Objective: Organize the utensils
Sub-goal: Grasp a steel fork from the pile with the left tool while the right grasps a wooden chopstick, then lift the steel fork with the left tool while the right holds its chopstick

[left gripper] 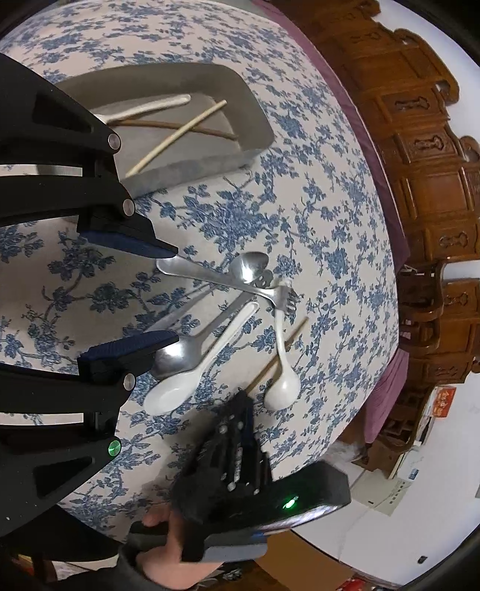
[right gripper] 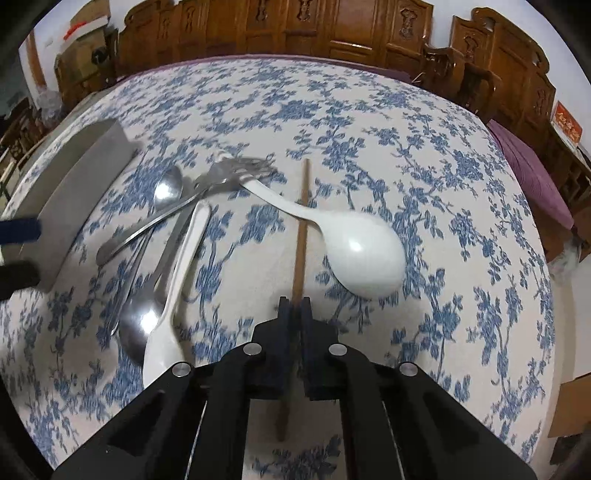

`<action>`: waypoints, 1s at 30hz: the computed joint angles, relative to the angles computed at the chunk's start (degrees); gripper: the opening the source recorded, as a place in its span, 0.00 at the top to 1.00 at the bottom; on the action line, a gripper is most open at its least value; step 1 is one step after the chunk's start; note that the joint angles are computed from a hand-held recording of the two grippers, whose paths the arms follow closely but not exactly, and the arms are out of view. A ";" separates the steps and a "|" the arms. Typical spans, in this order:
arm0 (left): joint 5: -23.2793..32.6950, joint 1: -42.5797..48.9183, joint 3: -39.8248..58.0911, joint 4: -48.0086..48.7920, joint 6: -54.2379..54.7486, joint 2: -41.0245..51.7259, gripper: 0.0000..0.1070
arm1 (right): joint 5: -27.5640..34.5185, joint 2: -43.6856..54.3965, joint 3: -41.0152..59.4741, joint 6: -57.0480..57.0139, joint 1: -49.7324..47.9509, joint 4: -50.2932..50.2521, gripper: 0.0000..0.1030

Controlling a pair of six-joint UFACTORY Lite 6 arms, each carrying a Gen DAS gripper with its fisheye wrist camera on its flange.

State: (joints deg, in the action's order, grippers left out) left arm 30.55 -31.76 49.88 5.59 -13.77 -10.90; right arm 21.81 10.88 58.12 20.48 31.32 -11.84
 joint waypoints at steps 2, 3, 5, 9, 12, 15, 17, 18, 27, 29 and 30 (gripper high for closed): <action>-0.21 0.22 1.68 -0.70 0.87 2.48 0.64 | 0.78 -2.03 -1.89 -0.98 0.40 1.60 0.94; -0.31 0.28 2.36 -0.80 1.32 3.51 0.64 | 0.94 -3.36 -3.13 -2.34 0.25 3.19 0.94; -0.59 0.04 4.06 0.25 1.16 6.26 0.64 | 1.15 -5.91 -5.55 -4.14 -0.04 5.39 0.94; -0.62 -0.44 7.76 2.93 -0.47 12.02 0.64 | 1.61 -10.58 -9.10 -8.09 -0.90 9.97 0.94; -0.64 -0.10 10.20 3.09 -0.23 15.69 0.64 | 3.03 -13.66 -10.37 -11.29 -1.54 13.12 0.94; -0.46 0.38 12.16 3.46 -0.42 18.62 0.66 | 4.59 -17.26 -12.02 -12.79 -1.35 14.26 0.94; -0.41 0.81 13.17 3.36 -0.37 20.10 0.70 | 5.34 -19.23 -13.15 -13.19 -1.19 14.51 0.94; -0.42 0.93 13.60 3.20 -0.11 20.60 0.71 | 5.59 -20.25 -13.82 -13.08 -0.92 14.49 0.94; 1.16 1.36 18.38 3.92 0.42 26.73 0.80 | 5.43 -24.09 -17.28 -10.77 1.62 13.98 0.94; 0.89 1.87 18.87 3.74 0.53 27.79 0.80 | 5.17 -24.14 -17.51 -10.62 1.53 14.05 0.94; 0.45 2.70 19.10 1.40 2.44 28.09 0.80 | 5.07 -24.32 -17.67 -10.59 1.42 14.18 0.94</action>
State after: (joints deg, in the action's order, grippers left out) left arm 31.00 -29.07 68.98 6.98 -11.32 17.20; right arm 26.89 -13.44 40.45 9.89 32.74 2.34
